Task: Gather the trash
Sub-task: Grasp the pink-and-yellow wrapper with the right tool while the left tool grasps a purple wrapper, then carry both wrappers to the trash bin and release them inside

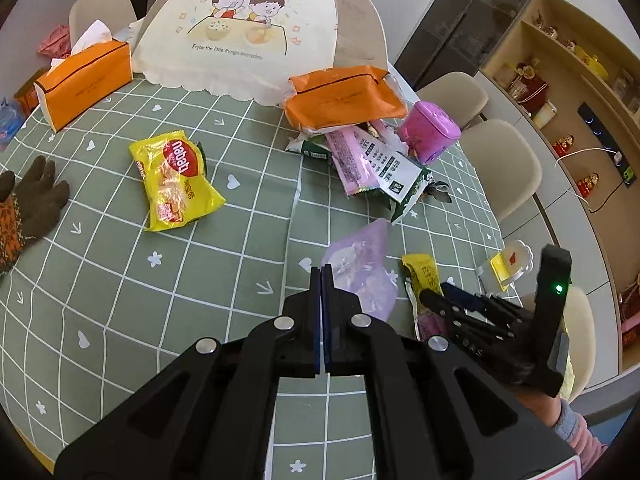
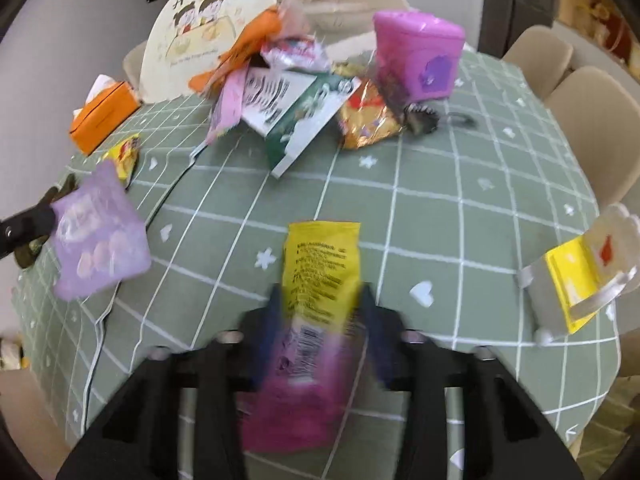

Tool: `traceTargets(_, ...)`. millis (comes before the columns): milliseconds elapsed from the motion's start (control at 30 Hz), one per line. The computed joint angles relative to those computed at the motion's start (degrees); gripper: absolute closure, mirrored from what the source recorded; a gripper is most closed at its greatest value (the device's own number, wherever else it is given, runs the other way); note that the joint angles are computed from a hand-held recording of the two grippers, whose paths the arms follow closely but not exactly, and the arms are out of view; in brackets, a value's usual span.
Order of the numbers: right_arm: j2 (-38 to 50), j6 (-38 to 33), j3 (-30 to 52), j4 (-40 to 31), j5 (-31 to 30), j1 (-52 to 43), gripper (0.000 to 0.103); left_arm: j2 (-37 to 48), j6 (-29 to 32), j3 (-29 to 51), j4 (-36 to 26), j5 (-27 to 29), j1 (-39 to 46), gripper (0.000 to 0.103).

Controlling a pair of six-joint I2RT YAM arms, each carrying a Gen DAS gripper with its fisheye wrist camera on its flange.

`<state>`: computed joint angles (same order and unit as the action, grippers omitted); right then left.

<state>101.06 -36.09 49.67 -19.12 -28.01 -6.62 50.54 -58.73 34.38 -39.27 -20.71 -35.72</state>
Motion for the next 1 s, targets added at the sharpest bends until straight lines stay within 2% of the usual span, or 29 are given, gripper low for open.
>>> traceTargets(100,-5.45,-3.11,-0.58,-3.23,-2.97,-4.30,0.078,0.85,-0.13,1.64,0.39,-1.20,-1.92,0.103)
traceTargets(300,-12.54,-15.95,6.21,-18.60,-11.11,-18.92,0.079,8.14,-1.03,8.86,4.27,-6.91,-9.56,0.103)
traceTargets(433,-10.08,-23.97,14.27,-27.49,-15.25,-29.62,0.079,17.16,0.29,18.09,5.54,-11.11,-14.81,0.103)
traceTargets(600,-6.48,-33.60,22.61,-33.73,-19.79,-41.31,0.079,29.09,5.04,31.36,7.26,-14.72,-20.94,0.103)
traceTargets(833,5.06,-41.38,38.78,-41.53,-24.63,-52.99,0.079,44.89,8.21,47.97,9.89,-12.51,-26.51,0.103)
traceTargets(1000,15.67,-41.31,54.85,-45.26,-26.91,-59.14,0.079,58.58,10.44,61.38,10.95,-5.13,-28.30,0.103)
